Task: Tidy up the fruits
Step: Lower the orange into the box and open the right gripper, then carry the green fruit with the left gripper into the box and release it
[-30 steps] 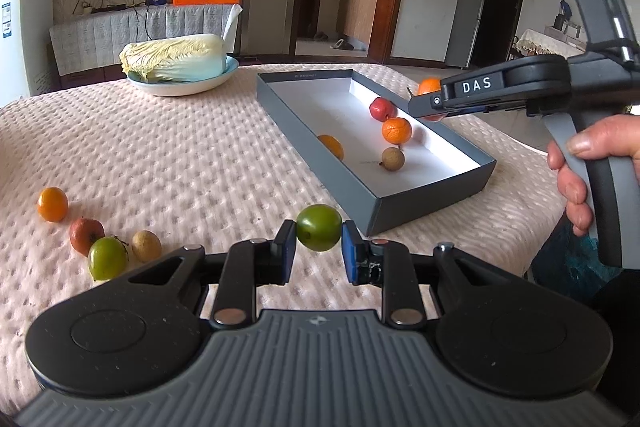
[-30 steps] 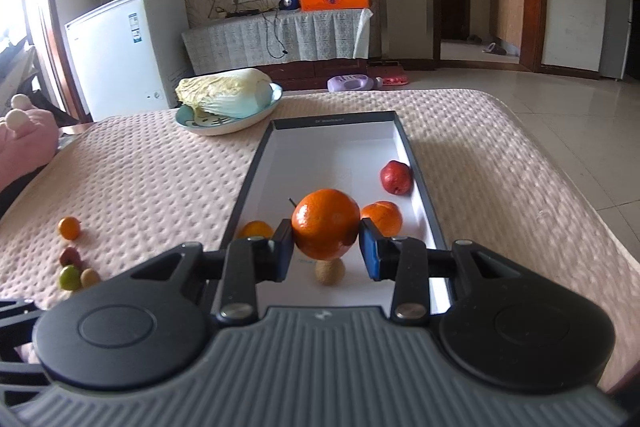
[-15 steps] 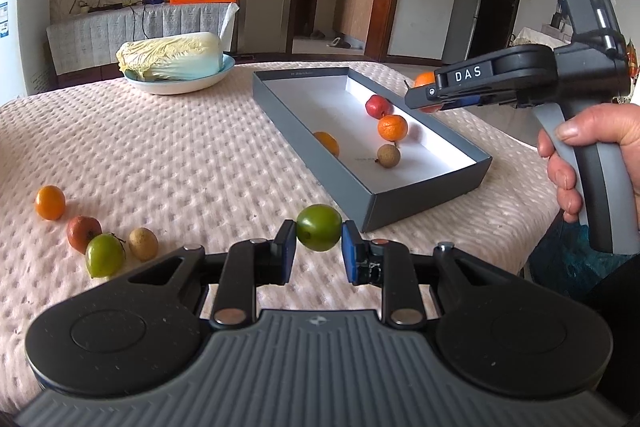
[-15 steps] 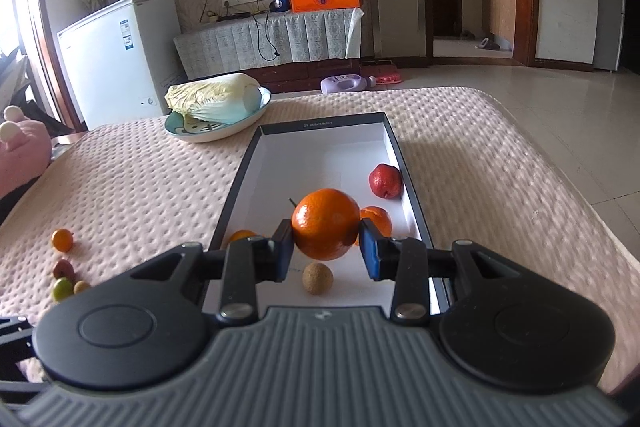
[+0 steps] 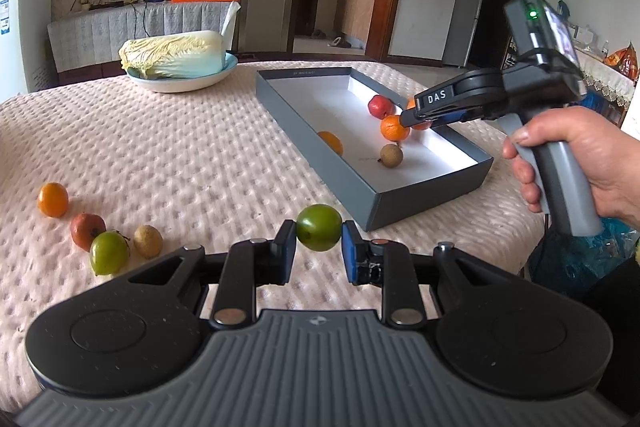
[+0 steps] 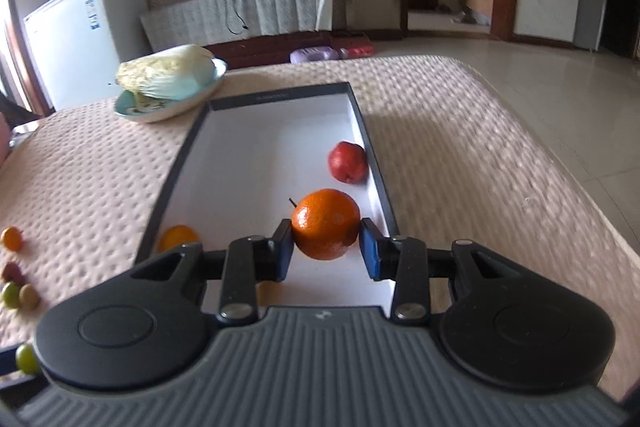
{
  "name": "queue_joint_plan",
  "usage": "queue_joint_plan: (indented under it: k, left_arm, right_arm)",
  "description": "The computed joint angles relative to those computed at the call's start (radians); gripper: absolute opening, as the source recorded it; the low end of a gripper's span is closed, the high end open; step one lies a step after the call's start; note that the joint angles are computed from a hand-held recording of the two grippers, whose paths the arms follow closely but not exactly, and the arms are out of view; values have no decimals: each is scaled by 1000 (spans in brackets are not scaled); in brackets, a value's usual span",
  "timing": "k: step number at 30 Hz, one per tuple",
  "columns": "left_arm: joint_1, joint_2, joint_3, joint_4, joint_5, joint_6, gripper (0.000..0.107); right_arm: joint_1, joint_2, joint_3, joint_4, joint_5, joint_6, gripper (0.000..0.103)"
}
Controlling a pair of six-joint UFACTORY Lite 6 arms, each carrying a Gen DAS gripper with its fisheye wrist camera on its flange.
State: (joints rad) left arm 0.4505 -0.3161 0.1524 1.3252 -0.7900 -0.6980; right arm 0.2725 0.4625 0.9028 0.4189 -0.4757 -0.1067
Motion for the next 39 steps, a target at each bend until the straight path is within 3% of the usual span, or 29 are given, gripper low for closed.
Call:
queue_joint_plan:
  k: [11, 15, 17, 18, 20, 25, 31, 34, 39]
  left_arm:
    - [-10, 74, 31, -26, -1, 44, 29]
    - [5, 88, 37, -19, -1, 62, 29]
    - [16, 96, 41, -16, -2, 67, 29]
    - [22, 102, 45, -14, -3, 69, 29]
    - [30, 106, 49, -10, -4, 62, 29]
    - [23, 87, 33, -39, -4, 84, 29]
    - [22, 72, 29, -55, 5, 78, 29]
    - [14, 67, 35, -52, 13, 59, 29]
    - [-50, 35, 51, -77, 38, 3, 29]
  right_arm:
    - [14, 132, 205, -76, 45, 98, 39]
    - [44, 206, 316, 94, 83, -47, 40]
    - [45, 220, 334, 106, 80, -49, 45]
    - [47, 217, 329, 101, 64, -37, 54]
    - [44, 196, 292, 41, 15, 28, 64]
    - [25, 80, 137, -29, -101, 113, 64]
    - [36, -156, -98, -59, -33, 107, 63]
    - [99, -282, -230, -1, -8, 45, 52]
    - [189, -366, -348, 52, -2, 48, 52]
